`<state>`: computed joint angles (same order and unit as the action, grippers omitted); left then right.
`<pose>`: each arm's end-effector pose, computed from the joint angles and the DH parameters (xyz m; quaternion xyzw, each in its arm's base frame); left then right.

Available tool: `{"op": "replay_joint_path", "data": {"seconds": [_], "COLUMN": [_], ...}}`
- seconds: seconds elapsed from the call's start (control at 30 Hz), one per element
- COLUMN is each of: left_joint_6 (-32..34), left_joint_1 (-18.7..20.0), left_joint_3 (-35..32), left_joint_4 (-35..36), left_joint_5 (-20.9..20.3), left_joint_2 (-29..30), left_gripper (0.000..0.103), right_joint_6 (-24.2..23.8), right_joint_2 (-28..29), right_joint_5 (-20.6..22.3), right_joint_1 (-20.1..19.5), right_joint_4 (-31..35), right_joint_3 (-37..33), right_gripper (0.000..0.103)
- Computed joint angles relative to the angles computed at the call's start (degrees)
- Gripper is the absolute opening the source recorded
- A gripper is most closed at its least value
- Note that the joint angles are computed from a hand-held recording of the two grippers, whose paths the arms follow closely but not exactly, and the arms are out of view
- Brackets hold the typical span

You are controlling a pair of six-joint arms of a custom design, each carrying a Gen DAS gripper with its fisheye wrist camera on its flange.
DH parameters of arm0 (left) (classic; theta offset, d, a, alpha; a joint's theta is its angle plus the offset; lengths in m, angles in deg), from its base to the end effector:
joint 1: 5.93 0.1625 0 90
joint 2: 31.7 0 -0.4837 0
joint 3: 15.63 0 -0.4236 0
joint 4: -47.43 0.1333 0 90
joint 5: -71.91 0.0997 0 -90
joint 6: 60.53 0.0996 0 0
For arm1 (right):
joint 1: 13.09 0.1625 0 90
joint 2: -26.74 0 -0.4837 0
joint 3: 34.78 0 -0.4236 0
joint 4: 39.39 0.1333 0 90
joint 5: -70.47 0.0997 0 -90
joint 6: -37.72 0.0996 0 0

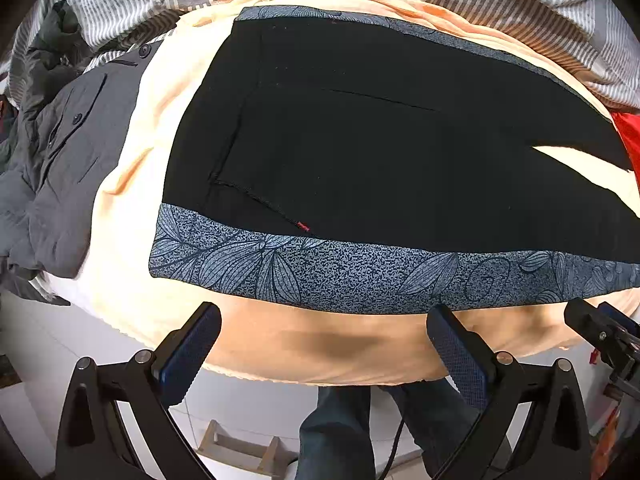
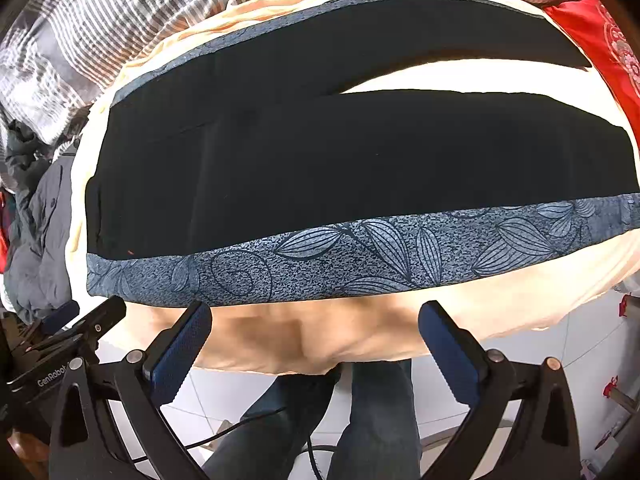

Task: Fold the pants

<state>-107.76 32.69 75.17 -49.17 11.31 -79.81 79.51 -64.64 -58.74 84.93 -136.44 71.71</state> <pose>-0.4049 -0.5566 0.1065 0.1119 0.9162 0.0124 0.3845 0.1373 -0.4706 0.4452 -0.2504 -0.9060 0.0809 0.3315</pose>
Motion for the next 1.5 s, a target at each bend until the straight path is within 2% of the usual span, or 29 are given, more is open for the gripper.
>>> {"op": "replay_joint_path", "data": {"seconds": [0.7, 1.17, 1.5], "left_joint_6": [-0.1, -2.0, -2.5], "left_joint_1": [0.0, 0.5, 0.6], "left_joint_3": [0.1, -0.3, 0.3], "left_joint_4": [0.2, 0.9, 0.0], "left_joint_5": [0.2, 1.7, 2.1], "left_joint_2": [0.1, -0.1, -0.4], "left_gripper": [0.103, 0.103, 0.103], "right_joint_6": [1.1, 1.4, 0.4], "right_joint_2": [-0.4, -0.8, -1.0], "right_joint_5": [-1.1, -1.9, -1.9], "right_joint_1": [0.0, -0.2, -0.2], "right_joint_4": [0.7, 0.8, 0.2], "right_joint_3": [0.4, 0.6, 0.8], "right_gripper": [0.103, 0.103, 0.103]}}
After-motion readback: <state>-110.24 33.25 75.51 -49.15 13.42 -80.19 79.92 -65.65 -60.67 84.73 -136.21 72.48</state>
